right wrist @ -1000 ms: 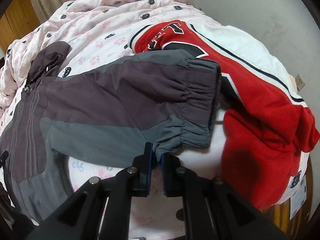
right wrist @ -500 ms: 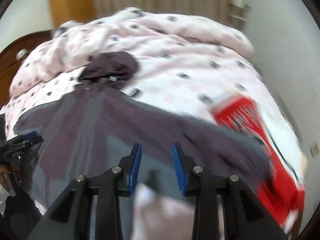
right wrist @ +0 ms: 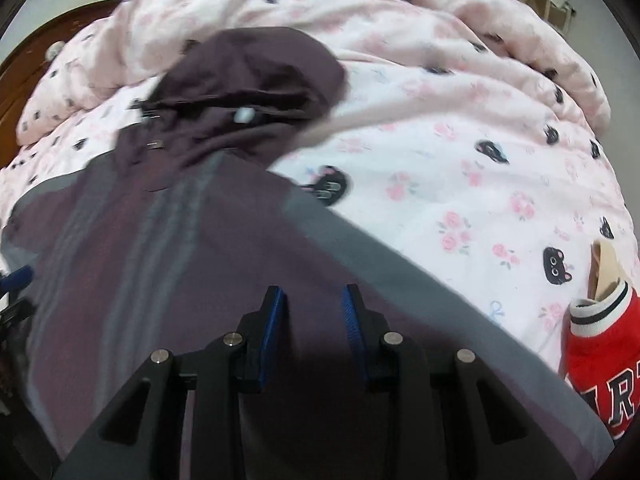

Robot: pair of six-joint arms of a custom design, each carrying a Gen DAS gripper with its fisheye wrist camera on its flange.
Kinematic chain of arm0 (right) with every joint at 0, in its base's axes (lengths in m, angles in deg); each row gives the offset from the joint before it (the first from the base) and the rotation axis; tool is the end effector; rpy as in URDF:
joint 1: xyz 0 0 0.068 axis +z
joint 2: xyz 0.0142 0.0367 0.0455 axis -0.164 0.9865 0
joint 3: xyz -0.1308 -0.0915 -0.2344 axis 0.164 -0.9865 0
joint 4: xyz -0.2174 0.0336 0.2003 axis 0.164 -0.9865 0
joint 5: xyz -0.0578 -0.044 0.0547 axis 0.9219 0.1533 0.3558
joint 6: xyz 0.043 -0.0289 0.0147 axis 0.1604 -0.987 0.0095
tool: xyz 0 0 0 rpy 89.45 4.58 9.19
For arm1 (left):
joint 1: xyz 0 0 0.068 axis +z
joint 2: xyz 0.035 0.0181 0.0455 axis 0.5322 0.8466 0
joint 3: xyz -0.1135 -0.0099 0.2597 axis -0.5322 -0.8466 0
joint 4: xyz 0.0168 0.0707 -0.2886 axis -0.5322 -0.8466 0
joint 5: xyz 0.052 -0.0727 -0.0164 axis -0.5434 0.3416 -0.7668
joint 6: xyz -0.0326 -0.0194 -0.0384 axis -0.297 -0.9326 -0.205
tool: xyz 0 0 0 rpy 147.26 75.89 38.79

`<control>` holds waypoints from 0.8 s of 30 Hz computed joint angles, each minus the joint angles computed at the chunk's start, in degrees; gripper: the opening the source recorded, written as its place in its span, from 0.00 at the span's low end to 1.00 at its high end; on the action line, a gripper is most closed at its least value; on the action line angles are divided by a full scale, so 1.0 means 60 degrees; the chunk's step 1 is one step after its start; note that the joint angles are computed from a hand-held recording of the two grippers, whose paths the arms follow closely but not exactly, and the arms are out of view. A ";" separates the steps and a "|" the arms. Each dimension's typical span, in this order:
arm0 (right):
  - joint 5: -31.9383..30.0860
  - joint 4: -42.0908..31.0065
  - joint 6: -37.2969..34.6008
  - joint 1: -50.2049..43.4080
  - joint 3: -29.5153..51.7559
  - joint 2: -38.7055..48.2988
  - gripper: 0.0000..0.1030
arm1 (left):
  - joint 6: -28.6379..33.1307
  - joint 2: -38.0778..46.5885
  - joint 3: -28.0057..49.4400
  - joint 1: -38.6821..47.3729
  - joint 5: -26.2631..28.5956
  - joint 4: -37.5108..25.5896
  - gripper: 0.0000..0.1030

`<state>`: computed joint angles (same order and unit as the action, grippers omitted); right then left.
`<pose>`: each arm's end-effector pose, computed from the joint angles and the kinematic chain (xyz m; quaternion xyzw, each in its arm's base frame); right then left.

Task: Fold clothes
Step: 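Move the open left gripper to the grey sleeve cuff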

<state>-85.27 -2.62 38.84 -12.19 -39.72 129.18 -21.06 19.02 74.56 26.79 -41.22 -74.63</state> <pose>0.2262 -0.0135 0.1215 0.1450 0.9559 -0.0113 0.2551 0.2944 -0.0455 0.1162 0.3115 0.8796 -0.2028 0.2970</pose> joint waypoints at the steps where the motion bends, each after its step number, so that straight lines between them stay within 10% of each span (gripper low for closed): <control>1: -0.0143 0.0063 -0.0031 -0.0274 0.0003 0.0088 0.20 | 0.0049 0.0009 -0.0005 0.0001 0.0002 0.0007 0.60; 3: -0.0243 0.0148 -0.0090 -0.0679 0.0031 0.0248 0.04 | 0.0122 0.0025 -0.0013 0.0015 0.0024 0.0015 0.60; 8: 0.0571 0.0108 -0.0100 -0.0878 0.0070 0.0332 0.04 | 0.0183 -0.0012 0.0012 0.0188 0.0273 -0.0042 0.60; 14: 0.1730 -0.0681 0.0187 -0.0412 -0.0584 -0.1918 0.41 | -0.0384 -0.0580 -0.0138 0.1279 0.0934 0.0419 0.60; 24: 0.3747 -0.3025 0.2282 0.3766 -0.0748 -0.4676 0.42 | -0.2467 0.0587 0.0977 0.4427 0.1113 0.1077 0.60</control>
